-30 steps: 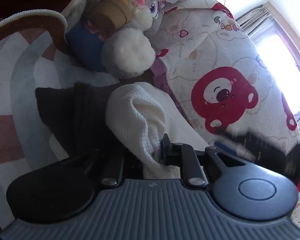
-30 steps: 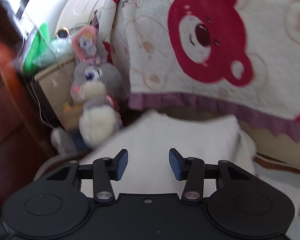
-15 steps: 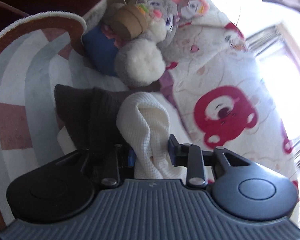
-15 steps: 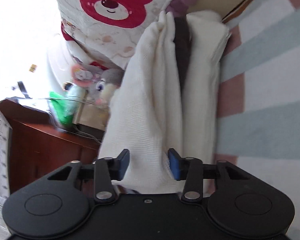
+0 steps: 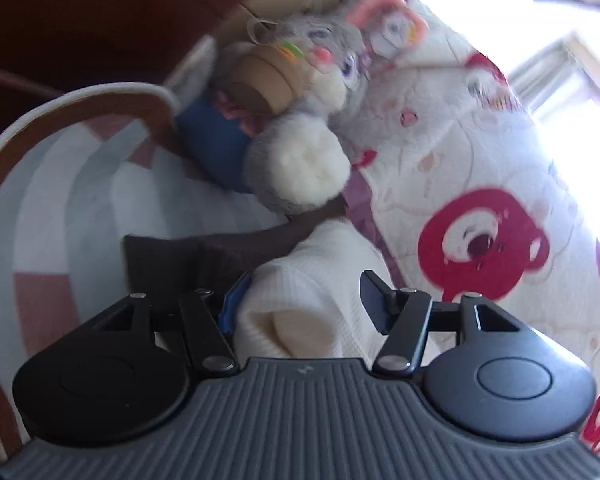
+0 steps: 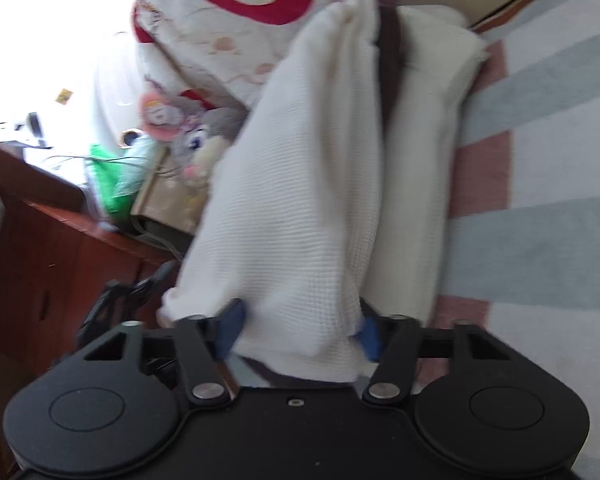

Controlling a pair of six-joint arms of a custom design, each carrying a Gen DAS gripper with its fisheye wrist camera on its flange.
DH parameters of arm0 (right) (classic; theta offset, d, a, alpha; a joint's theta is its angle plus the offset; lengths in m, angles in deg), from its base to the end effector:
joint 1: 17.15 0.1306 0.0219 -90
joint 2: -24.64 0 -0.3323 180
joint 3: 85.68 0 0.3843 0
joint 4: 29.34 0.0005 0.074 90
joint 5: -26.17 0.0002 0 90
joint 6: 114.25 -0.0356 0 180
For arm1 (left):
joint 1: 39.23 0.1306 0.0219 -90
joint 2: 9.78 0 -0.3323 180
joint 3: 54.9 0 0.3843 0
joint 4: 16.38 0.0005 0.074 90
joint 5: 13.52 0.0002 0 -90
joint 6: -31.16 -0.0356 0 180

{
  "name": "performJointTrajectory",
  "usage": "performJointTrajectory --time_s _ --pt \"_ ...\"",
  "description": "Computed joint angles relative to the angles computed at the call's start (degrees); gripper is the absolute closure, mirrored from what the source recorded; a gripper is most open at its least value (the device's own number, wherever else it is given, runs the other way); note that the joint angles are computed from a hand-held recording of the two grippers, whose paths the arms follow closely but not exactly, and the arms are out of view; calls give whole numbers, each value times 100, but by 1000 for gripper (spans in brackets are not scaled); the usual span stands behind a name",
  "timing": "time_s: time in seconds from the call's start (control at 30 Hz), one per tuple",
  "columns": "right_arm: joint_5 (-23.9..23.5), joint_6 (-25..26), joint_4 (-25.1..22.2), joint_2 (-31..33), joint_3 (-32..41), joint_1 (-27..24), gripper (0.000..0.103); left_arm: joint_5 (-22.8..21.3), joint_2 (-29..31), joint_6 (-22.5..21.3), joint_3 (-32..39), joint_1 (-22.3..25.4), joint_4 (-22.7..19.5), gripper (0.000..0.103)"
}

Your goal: Fold clothes

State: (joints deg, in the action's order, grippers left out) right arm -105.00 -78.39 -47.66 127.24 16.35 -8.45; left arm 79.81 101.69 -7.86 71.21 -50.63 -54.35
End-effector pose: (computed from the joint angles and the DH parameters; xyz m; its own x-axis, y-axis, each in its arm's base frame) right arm 0.5639 0.1095 0.4183 -0.7787 0.4980 -0.3815 -0.1680 0.4204 0.8917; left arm 0.6032 -0.1242 0.4934 -0.4383 -0.7028 -0.5602 -0.1445 0.6703 -0.7279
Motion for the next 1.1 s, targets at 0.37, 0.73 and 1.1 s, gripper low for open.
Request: performJointTrajectory --time_s 0.37,0.73,1.1 --pt "194 2724 -2287 387 2113 117 86 220 871 -1182 1896 149 -1065 79" --pt "145 3834 -3441 289 1798 266 50 -1608 16 -2125 437 -39 -1019 52" --pt "229 1440 -1262 -254 709 -117 64 -930 463 -3330 1211 -388 -1874 49"
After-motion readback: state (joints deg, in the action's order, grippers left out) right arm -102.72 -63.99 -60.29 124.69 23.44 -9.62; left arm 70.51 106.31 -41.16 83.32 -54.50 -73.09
